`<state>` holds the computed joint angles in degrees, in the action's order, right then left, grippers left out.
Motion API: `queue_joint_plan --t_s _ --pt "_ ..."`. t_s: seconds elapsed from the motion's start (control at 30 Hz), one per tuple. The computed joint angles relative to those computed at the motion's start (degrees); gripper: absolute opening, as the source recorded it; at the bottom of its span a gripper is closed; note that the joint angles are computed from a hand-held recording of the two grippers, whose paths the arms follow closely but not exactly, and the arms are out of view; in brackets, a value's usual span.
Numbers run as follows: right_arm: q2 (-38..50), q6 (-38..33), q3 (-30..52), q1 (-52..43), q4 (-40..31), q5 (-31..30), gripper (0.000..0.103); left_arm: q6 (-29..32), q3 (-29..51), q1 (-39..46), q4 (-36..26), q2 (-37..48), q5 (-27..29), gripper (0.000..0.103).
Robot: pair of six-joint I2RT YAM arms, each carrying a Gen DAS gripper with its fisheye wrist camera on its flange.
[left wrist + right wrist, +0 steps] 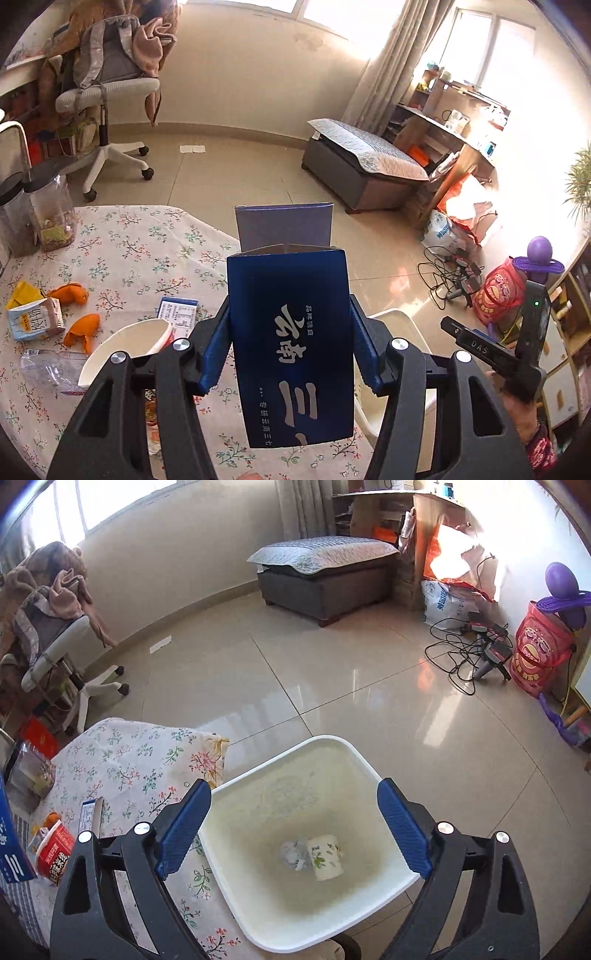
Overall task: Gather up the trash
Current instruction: 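Carry the paper cup to the bin and release it from the right gripper, then lower the blue box into the bin and open the left gripper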
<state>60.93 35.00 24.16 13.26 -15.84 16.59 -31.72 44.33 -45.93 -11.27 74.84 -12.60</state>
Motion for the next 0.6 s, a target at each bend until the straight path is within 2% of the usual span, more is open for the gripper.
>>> queue_joint_plan --t_s 0.13,0.23,0.33,0.5,0.6 --pt "-6.18 5.98 -1.53 -4.63 -3.53 4.8 0.092 0.11 5.88 -4.27 0.7 8.08 0.33 0.057" --pt "-10.51 9.28 -3.18 -9.42 -4.93 4.41 0.093 0.34 9.87 -6.41 0.87 13.34 1.19 0.057" --pt "-12.16 10.91 -4.43 -12.18 -5.04 3.33 0.093 0.71 14.31 -7.65 0.69 18.88 2.9 0.057" --pt "-17.38 13.18 -5.92 -12.61 -7.11 7.78 0.093 0.23 20.87 -9.16 0.23 27.88 6.4 0.057" --pt "-19.31 12.06 -6.53 -15.31 -7.74 7.3 0.093 0.28 24.62 -10.39 -0.3 32.63 7.51 0.057"
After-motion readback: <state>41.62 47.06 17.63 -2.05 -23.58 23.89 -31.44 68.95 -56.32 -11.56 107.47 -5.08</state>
